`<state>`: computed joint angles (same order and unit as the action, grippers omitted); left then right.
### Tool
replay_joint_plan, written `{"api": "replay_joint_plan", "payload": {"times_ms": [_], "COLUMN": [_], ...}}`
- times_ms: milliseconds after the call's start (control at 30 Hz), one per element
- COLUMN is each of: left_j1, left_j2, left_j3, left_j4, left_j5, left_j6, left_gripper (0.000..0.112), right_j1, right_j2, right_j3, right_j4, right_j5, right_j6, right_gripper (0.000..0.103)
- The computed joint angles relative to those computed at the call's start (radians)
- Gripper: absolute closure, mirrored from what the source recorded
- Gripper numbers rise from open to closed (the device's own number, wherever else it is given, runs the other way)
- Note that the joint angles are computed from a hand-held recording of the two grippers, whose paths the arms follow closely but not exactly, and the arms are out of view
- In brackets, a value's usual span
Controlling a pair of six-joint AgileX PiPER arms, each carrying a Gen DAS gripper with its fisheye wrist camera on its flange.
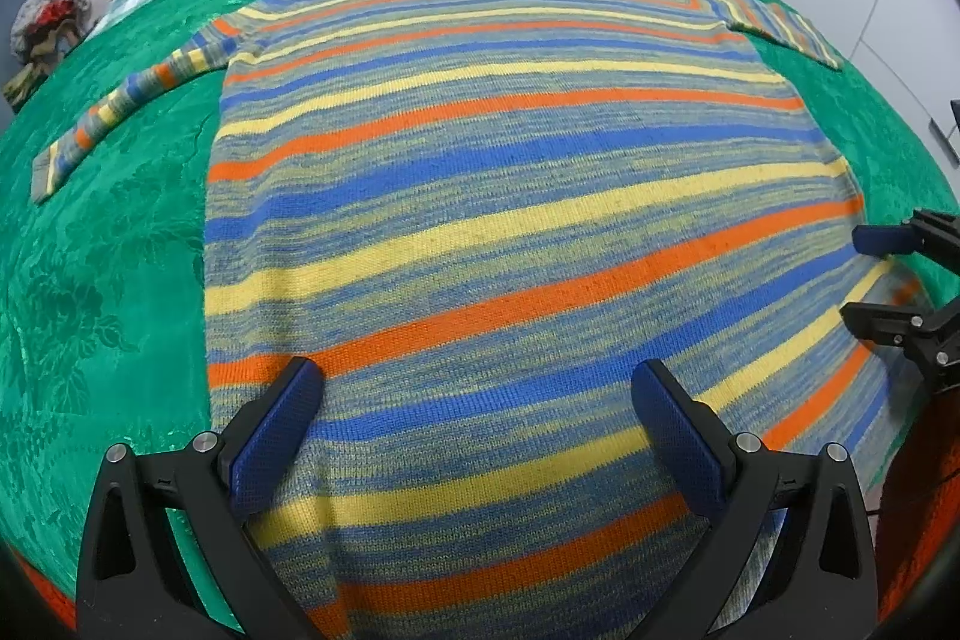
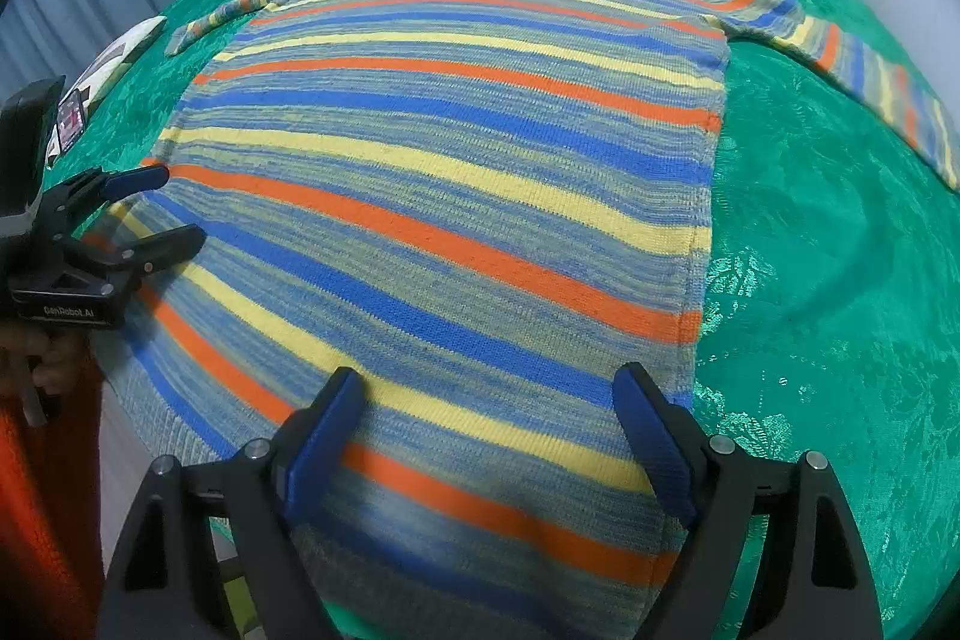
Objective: Fold small clothes
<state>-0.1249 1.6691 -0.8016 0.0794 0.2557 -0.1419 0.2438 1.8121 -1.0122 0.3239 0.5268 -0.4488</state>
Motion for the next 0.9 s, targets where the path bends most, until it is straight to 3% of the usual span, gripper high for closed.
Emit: {"api": "replay_joint_plan", "payload": {"times_ms": [900], "left_j1": [0.0], "left_j2": [0.002], "left_j3": [-0.007], "left_j4": [-0.011], "left_j5": [0.01], "left_j6": [0.012], "left_gripper": [0.01], "right_j1": [0.002], "right_j2": [0.001], "right_j3": [-0.002], "right_j4": [-0.005], "right_j5": [0.001], "right_j6": [0.006], "right_gripper": [0.017]}}
